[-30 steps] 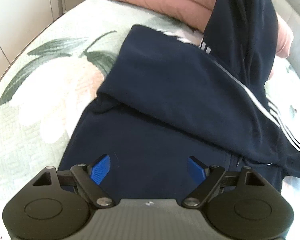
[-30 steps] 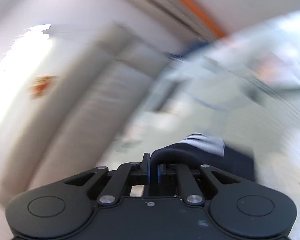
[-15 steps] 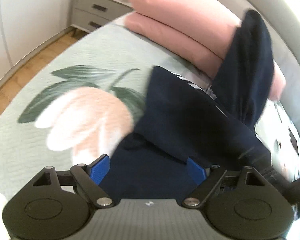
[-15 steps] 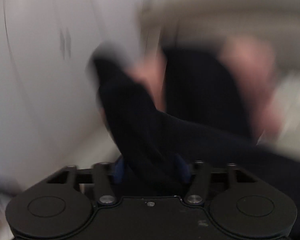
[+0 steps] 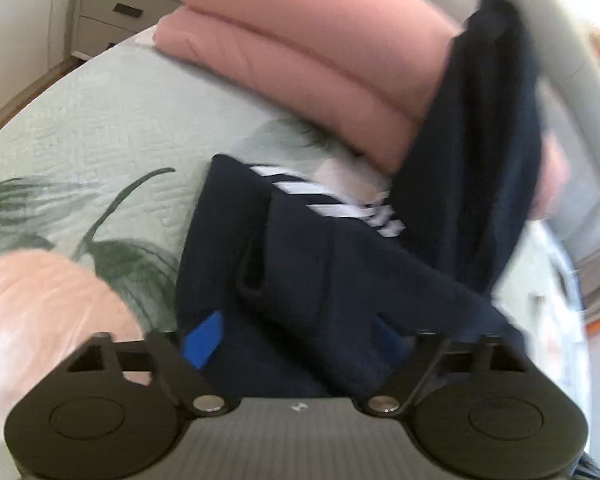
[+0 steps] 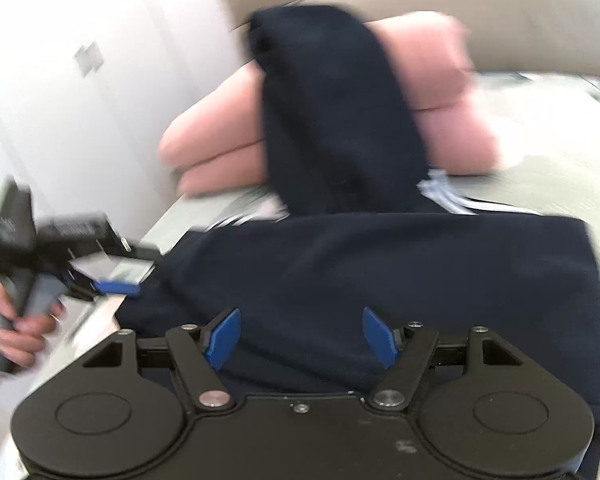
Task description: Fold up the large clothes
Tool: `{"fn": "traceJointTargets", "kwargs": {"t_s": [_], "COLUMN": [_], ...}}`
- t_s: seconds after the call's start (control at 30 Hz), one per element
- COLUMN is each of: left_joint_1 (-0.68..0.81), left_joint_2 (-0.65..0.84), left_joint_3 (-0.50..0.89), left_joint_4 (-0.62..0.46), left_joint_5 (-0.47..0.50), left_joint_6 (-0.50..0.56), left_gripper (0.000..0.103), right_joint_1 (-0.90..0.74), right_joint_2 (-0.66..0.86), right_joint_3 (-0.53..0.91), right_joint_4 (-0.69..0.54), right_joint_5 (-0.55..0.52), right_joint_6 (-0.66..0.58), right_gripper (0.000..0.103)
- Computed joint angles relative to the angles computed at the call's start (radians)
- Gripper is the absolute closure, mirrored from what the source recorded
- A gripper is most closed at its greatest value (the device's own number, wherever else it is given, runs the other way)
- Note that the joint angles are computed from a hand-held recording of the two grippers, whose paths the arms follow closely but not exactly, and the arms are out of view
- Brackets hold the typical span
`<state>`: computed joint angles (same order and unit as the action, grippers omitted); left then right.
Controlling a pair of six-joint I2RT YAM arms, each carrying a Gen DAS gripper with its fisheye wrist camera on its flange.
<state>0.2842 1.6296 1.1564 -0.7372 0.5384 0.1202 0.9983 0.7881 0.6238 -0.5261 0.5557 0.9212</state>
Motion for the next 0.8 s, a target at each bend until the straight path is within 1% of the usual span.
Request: {"fn": "traceJointTargets", "kwargs": {"t_s": [0.03,0.07,0.1,0.17,0.2,0.23,0.27,0.3,0.33,0.37,0.4,0.43,0.47,0.5,0.53,0.6,0.63,0.67,0.73,0.8], "left_joint_1": [-0.020,-0.025,-0.025,-0.008,0.012,0.038,0.057,0.063,0.052,0.014,-0.027,-0.061,-0.065,-0.053,-0.047,-0.049,-0.056,-0.064,-0.099,-0.154], "left_joint_2": [0.013,0.012,-0.013,-0.123,-0.179,-0.217,-0.239,-0.263,-0.278,-0.282,-0.263,-0.232,-0.203,-0.206,-0.222,-0.264,-0.299,-0.343,-0.417,-0.415], "left_joint_3": [-0.008,-0.022,-0.045,-0.115,-0.134,-0.143,-0.147,-0.160,-0.176,-0.202,-0.215,-0.224,-0.228,-0.238,-0.240,-0.234,-0.245,-0.264,-0.297,-0.299], "left_joint_4": [0.030,0.060,0.090,0.140,0.127,0.101,0.075,0.061,0.063,0.093,0.124,0.149,0.168,0.183,0.180,0.157,0.165,0.184,0.212,0.213], "left_joint_5": [-0.030,-0.030,-0.016,0.014,0.044,0.076,0.091,0.071,0.020,-0.078,-0.183,-0.271,-0.283,-0.261,-0.247,-0.239,-0.243,-0.246,-0.253,-0.274], "left_joint_6": [-0.017,-0.014,-0.008,0.003,0.005,-0.009,-0.024,-0.036,-0.032,-0.024,-0.019,-0.015,0.002,0.017,0.027,0.057,0.069,0.083,0.113,0.139], "left_gripper": [0.063,0.086,0.092,0.093,0.093,0.093,0.093,0.092,0.092,0.088,0.076,0.073,0.071,0.068,0.064,0.036,0.031,0.024,0.023,0.020], "right_joint_1": [0.000,0.016,0.038,0.142,0.199,0.225,0.233,0.202,0.168,0.103,0.029,-0.041,-0.109,-0.180,-0.200,-0.164,-0.146,-0.123,-0.094,-0.091], "right_joint_2": [-0.041,-0.080,-0.089,-0.089,-0.074,-0.045,-0.020,0.028,0.053,0.084,0.124,0.158,0.179,0.219,0.236,0.271,0.274,0.256,0.231,0.282], "right_joint_3": [-0.018,-0.023,-0.018,0.000,0.016,0.039,0.060,0.069,0.084,0.077,0.079,0.084,0.084,0.083,0.076,0.119,0.140,0.145,0.150,0.179], "right_joint_4": [-0.022,-0.068,-0.109,-0.216,-0.283,-0.341,-0.393,-0.361,-0.363,-0.317,-0.280,-0.261,-0.261,-0.251,-0.238,-0.282,-0.297,-0.278,-0.223,-0.180], "right_joint_5": [0.009,0.035,0.076,0.218,0.291,0.329,0.348,0.336,0.313,0.265,0.194,0.114,0.023,-0.063,-0.076,-0.005,0.020,0.047,0.057,0.019], "right_joint_6": [0.031,0.064,0.088,0.172,0.229,0.273,0.301,0.259,0.225,0.168,0.115,0.074,0.049,0.035,0.018,0.025,0.041,0.044,0.006,-0.051], "right_gripper": [0.021,0.021,0.021,0.021,0.022,0.022,0.022,0.021,0.021,0.021,0.021,0.020,0.020,0.020,0.020,0.020,0.020,0.020,0.020,0.015]}}
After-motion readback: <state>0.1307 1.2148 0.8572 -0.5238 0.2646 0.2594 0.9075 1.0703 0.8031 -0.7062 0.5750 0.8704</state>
